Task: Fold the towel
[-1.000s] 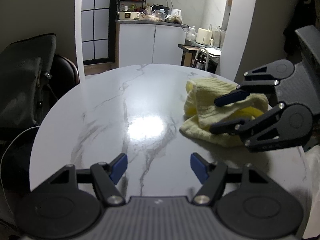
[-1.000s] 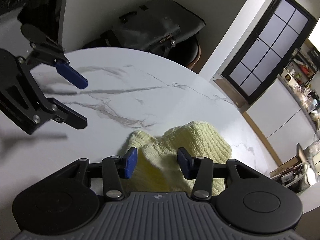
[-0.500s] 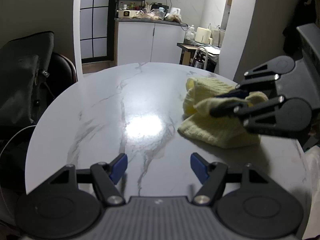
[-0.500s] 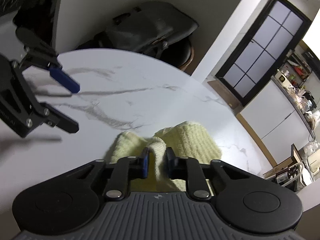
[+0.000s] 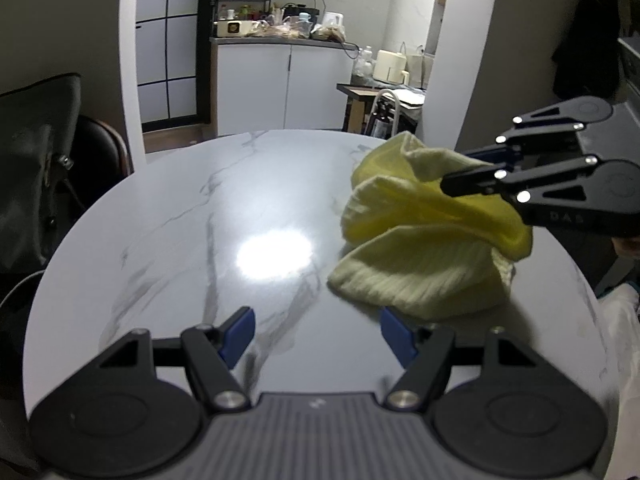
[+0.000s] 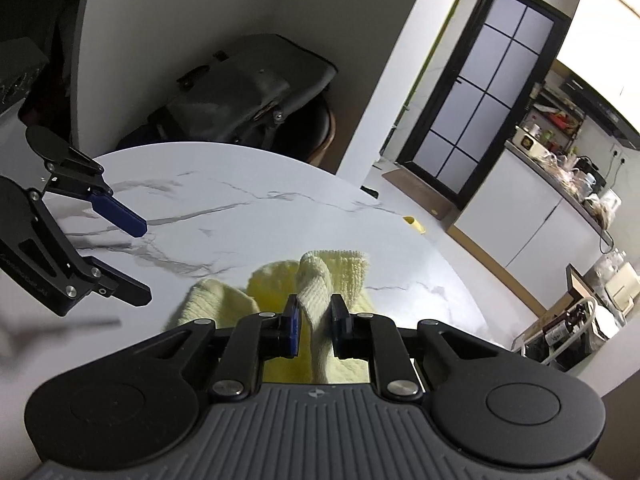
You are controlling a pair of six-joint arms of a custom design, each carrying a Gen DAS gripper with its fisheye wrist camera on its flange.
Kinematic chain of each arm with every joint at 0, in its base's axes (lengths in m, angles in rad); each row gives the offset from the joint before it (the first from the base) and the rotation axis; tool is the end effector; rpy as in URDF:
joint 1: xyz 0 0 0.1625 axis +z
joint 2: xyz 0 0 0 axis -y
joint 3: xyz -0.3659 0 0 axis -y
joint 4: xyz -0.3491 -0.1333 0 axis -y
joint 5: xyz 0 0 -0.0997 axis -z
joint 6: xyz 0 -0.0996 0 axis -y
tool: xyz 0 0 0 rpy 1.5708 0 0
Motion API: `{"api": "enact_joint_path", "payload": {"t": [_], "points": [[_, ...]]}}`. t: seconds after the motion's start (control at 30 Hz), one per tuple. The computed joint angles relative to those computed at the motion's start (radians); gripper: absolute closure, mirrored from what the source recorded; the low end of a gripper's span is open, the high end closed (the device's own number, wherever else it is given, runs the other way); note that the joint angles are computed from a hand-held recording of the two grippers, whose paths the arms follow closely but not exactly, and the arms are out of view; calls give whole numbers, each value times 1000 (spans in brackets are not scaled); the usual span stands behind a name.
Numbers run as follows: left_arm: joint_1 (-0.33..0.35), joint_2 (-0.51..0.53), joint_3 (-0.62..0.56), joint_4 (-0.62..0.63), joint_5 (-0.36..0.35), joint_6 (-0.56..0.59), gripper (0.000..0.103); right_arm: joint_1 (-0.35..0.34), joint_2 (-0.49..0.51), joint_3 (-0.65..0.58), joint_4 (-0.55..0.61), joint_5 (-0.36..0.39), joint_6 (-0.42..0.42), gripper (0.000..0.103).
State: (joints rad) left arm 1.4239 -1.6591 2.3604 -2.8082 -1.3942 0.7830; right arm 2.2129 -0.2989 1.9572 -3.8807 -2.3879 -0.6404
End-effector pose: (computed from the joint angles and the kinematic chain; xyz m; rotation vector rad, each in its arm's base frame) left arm 0.0950 -0.3883 0.2684 1.1687 2.4784 -0.6388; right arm 0.3120 -0.3159 -0.0712 1.0698 -1.9769 0.7522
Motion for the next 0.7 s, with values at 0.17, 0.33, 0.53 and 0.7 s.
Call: {"api": "enact_joint_path", "payload": {"t": [0.17, 0.33, 0.53, 0.7], "points": [[-12, 36, -19, -1, -16, -2, 30, -12, -28, 44, -54, 1, -5, 87], [-30, 98, -41, -20, 6, -4, 30, -26, -49, 81, -110, -8, -7, 86], [-48, 137, -72, 2, 19, -3, 37, -50, -67, 124, -162, -7, 1, 86], [-36, 162, -119, 71, -2, -8, 47, -76, -72, 152, -192, -1, 6, 86]]}}
